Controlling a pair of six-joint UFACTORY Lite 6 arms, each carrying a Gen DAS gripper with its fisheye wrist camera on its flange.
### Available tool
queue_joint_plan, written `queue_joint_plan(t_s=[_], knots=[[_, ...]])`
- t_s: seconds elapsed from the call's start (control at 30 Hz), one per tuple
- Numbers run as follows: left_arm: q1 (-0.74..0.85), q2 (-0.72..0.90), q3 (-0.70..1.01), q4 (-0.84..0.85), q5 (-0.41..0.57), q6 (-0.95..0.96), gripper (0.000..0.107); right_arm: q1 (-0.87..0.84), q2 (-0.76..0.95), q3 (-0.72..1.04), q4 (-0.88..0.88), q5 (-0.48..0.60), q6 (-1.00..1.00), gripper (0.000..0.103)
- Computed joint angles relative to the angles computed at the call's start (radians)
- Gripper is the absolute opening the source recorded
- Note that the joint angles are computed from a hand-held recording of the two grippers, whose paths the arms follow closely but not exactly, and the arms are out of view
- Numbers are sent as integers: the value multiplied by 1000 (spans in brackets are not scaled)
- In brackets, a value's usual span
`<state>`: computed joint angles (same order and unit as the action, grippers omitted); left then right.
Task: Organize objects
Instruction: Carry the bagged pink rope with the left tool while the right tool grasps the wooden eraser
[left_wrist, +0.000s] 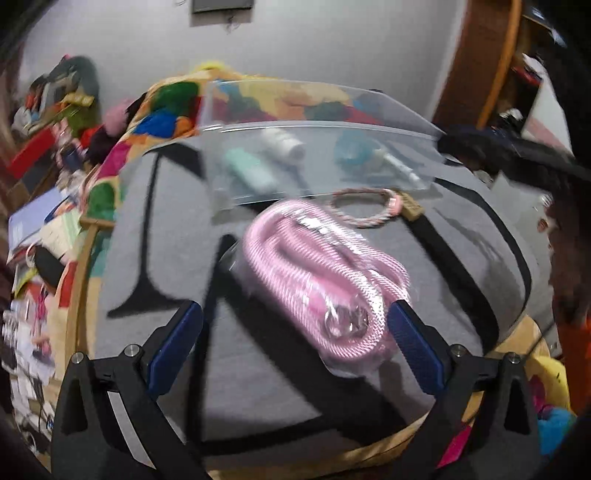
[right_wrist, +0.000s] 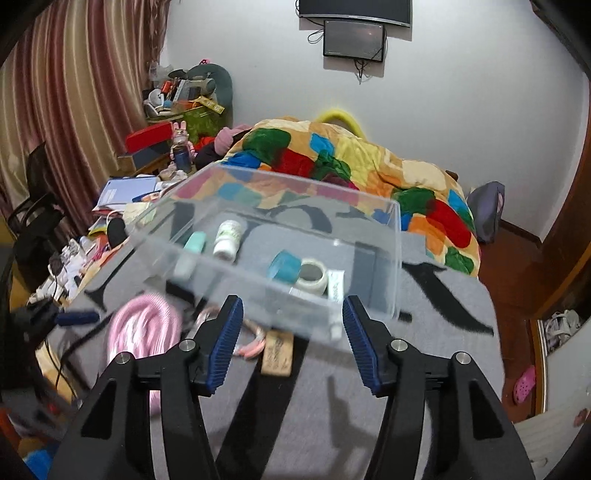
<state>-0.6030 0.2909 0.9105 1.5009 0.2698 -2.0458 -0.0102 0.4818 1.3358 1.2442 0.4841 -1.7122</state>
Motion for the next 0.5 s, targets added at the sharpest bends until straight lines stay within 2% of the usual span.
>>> queue_joint_plan(t_s=[0.17, 0.27, 0.37, 0.43, 0.5], knots=[[32, 15, 56, -324, -62, 301, 101, -23, 32, -52, 61, -15, -98, 52], [34, 73, 145, -550, -90, 517, 101, -31, 109, 9, -9, -18, -30, 52], [40, 170, 257, -815, -74, 765, 101, -35, 182, 80, -95, 3, 61, 51], [36, 243, 342, -862, -29, 799, 102, -28, 213, 115, -126, 18, 95, 51], [7, 301, 421, -766, 49, 711, 102, -11, 226, 127, -128, 11, 90, 50]])
